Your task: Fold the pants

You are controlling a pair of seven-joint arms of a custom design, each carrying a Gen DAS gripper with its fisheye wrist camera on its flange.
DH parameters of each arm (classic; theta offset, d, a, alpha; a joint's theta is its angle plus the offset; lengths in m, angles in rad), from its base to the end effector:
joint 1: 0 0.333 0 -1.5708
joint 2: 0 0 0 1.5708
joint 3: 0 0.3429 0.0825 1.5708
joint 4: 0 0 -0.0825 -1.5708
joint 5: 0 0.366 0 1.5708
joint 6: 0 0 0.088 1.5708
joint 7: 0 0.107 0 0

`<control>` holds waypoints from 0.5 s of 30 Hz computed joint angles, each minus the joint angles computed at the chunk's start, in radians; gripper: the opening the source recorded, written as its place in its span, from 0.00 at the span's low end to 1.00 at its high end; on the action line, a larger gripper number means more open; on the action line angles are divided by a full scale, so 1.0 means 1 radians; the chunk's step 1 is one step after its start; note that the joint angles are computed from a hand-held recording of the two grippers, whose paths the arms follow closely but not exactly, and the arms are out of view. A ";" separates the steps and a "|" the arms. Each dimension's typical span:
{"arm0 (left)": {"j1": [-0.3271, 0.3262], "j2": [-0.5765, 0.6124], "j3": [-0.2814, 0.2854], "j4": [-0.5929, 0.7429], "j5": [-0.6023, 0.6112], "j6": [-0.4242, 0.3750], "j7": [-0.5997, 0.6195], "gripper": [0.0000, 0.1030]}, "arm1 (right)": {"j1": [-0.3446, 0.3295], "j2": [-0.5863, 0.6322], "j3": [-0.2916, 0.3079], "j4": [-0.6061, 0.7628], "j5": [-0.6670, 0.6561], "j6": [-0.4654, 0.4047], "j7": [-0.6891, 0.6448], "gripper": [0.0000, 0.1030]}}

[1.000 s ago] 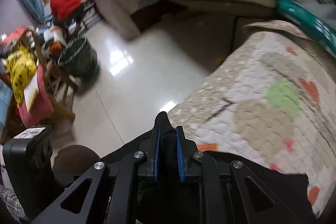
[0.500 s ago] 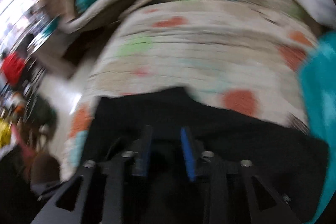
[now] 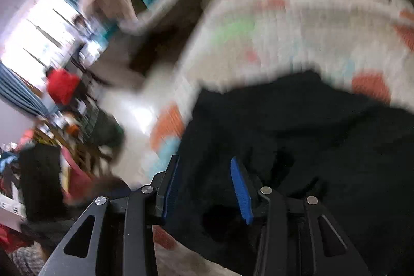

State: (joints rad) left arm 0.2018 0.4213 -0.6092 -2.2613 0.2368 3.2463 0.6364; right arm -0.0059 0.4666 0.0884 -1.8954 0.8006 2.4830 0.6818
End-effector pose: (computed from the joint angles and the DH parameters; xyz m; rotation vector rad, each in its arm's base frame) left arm 0.5354 -0.2330 0.3221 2.4079 -1.5909 1.0071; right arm 0.6417 0.0452 0.3043 -2.1075 1.4908 0.1462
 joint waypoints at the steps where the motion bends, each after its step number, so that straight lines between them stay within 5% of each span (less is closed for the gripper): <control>1: -0.003 0.002 0.007 -0.003 -0.002 0.006 -0.003 0.55 | 0.018 0.001 -0.022 -0.005 -0.038 0.021 0.036 0.24; 4: -0.008 0.030 0.019 0.009 0.013 0.015 0.001 0.55 | 0.025 -0.025 -0.045 -0.019 -0.069 0.050 0.115 0.22; 8: -0.034 0.106 0.025 0.089 0.037 -0.003 0.033 0.55 | 0.099 -0.076 -0.077 -0.101 -0.206 0.325 0.194 0.38; 12: -0.074 0.120 0.056 0.110 0.050 0.021 0.067 0.61 | 0.031 -0.034 0.029 0.003 -0.155 0.265 0.095 0.56; 15: -0.122 0.117 0.099 0.112 0.061 0.049 0.072 0.62 | 0.084 0.068 0.015 0.160 -0.227 0.193 0.131 0.69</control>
State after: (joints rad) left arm 0.0794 0.5386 -0.5106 -2.1498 0.2974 3.2955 0.7081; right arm 0.0779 0.5350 0.1032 -1.7356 0.5739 2.6759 0.8125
